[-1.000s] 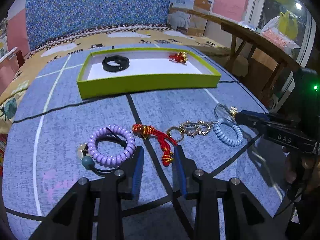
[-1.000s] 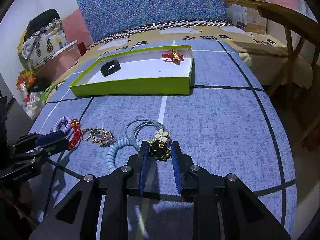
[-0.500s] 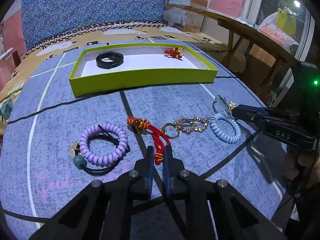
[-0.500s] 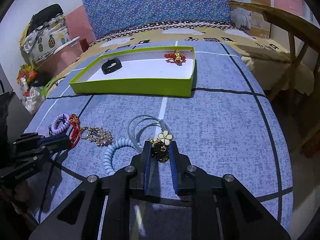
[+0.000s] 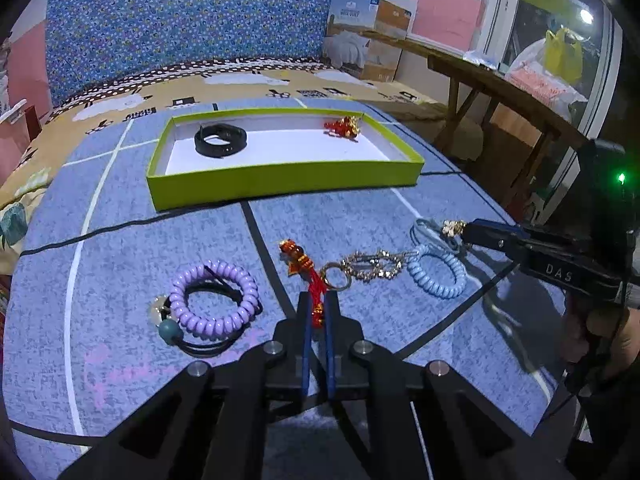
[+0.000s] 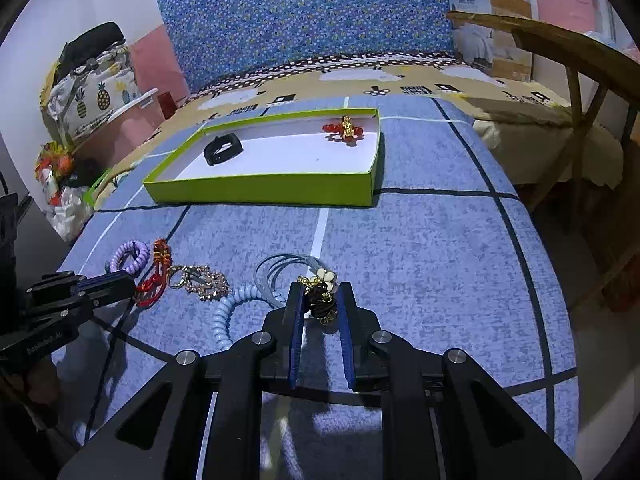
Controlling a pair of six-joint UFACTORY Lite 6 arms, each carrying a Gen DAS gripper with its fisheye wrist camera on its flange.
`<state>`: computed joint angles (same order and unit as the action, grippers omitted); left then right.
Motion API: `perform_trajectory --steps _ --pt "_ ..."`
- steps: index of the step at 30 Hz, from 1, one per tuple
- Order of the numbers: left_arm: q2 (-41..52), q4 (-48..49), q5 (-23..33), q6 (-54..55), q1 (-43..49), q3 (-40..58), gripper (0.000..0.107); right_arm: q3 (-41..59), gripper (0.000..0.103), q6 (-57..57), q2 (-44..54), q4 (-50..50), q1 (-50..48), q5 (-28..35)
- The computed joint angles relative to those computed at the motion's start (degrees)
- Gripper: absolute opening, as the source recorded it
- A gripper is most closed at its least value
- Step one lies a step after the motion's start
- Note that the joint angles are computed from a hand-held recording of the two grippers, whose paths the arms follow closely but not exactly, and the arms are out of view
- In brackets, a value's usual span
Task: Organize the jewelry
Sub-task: 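Grasp the red tassel with the left tool while the right tool grasps the flower charm on grey cord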
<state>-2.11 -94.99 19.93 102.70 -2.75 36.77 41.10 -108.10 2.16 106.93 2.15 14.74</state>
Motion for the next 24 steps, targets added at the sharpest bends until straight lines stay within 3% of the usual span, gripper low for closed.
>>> perform_trajectory --steps 16,17,19,20,21,24 --pt "4.69 -0.27 1.48 -1.23 1.57 4.21 0.006 0.39 0.017 -0.63 0.62 1.0 -1.32 1.3" --pt "5.63 1.33 1.86 -3.15 1.6 5.13 0.008 0.59 0.017 0.32 0.94 0.2 -1.86 1.88" --pt "6.94 1.95 1.2 -4.86 1.03 6.33 0.024 2.16 0.017 6.94 2.92 -5.97 -3.44 4.48" --pt "7.35 1.63 0.84 -4.92 0.77 6.72 0.04 2.54 0.018 8.3 3.39 -6.85 -3.66 4.63" --pt "7.72 1.32 0.69 -5.0 0.59 7.04 0.046 2.84 0.018 8.92 3.7 -6.93 -3.51 4.06" --pt "9.4 1.76 -1.01 -6.17 -0.72 8.64 0.046 3.31 0.018 9.52 4.16 -7.61 -3.43 4.28"
